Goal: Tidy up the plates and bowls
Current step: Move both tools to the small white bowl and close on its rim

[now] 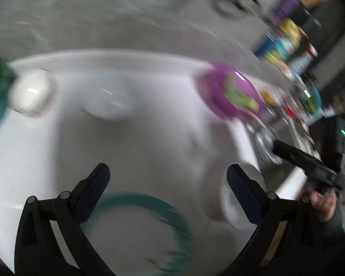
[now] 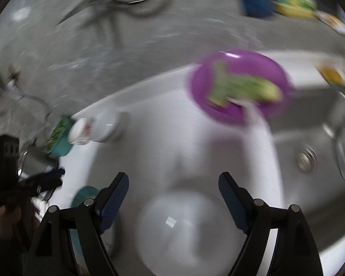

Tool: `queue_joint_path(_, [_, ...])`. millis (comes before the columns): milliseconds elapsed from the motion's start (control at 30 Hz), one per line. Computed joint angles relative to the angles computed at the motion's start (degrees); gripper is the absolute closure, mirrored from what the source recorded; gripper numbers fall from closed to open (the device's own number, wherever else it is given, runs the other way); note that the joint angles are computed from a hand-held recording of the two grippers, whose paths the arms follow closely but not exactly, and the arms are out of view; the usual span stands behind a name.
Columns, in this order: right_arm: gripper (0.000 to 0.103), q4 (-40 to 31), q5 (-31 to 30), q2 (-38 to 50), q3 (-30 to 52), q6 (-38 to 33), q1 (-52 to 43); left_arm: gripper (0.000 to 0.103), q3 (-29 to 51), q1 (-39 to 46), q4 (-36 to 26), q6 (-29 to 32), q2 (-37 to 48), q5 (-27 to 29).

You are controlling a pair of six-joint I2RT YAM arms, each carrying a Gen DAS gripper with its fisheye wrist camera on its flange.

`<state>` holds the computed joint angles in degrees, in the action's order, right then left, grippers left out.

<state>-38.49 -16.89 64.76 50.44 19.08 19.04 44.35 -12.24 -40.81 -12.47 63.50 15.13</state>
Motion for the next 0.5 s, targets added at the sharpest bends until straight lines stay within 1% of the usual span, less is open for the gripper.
queue_joint_path(67, [0.020,2.6,0.8,7.2,5.3,2.2,4.4,0.000,2.7,8.3,1.0,5.5,3.7,3.3])
queue_joint_path(133, [0.020,5.2,3.1,14.2,10.9,4.9,8.4,0.000,6.7,12.9,2.4,8.2,10.8,3.3])
queue_joint_path(167, [0.020,5.7,4.5,19.4,15.2,6.4,10.2,0.000,8.4,14.2,3.0,9.3,13.3,3.8])
queue_joint_path(200, [0.020,6.1,4.4,22.7,17.8,7.6,11.0,0.000,10.0,14.6,4.5,10.1,16.8,2.5])
queue_joint_path(233, [0.020,7.2,3.5,26.5,20.5,8.7,11.5,0.000,12.3,14.7,4.8,10.8,20.9,-0.2])
queue_joint_path(267, [0.021,6.6,3.6,30.9,24.3,9.7,12.1,0.002,14.0,15.9,4.7,11.7,24.1,-0.5])
queue_joint_path(300, [0.021,5.0,4.9,35.2,28.6,10.6,13.0,0.002,15.6,16.5,5.2,12.5,27.3,-0.3])
queue_joint_path(367, [0.022,4.5,5.6,41.4,34.0,11.2,13.9,0.004,17.6,15.7,6.4,12.8,32.2,-2.0])
queue_joint_path(433, [0.023,2.7,7.2,47.5,39.5,11.6,14.7,0.007,18.4,15.6,7.3,13.1,35.7,-0.8])
queue_joint_path(467, [0.023,2.6,6.9,49.1,40.5,11.7,14.6,0.012,18.2,15.8,7.9,13.3,36.9,-0.5])
queue_joint_path(500, [0.026,2.0,6.7,51.4,42.2,11.8,14.5,0.018,18.8,15.9,8.6,13.3,38.7,-0.5])
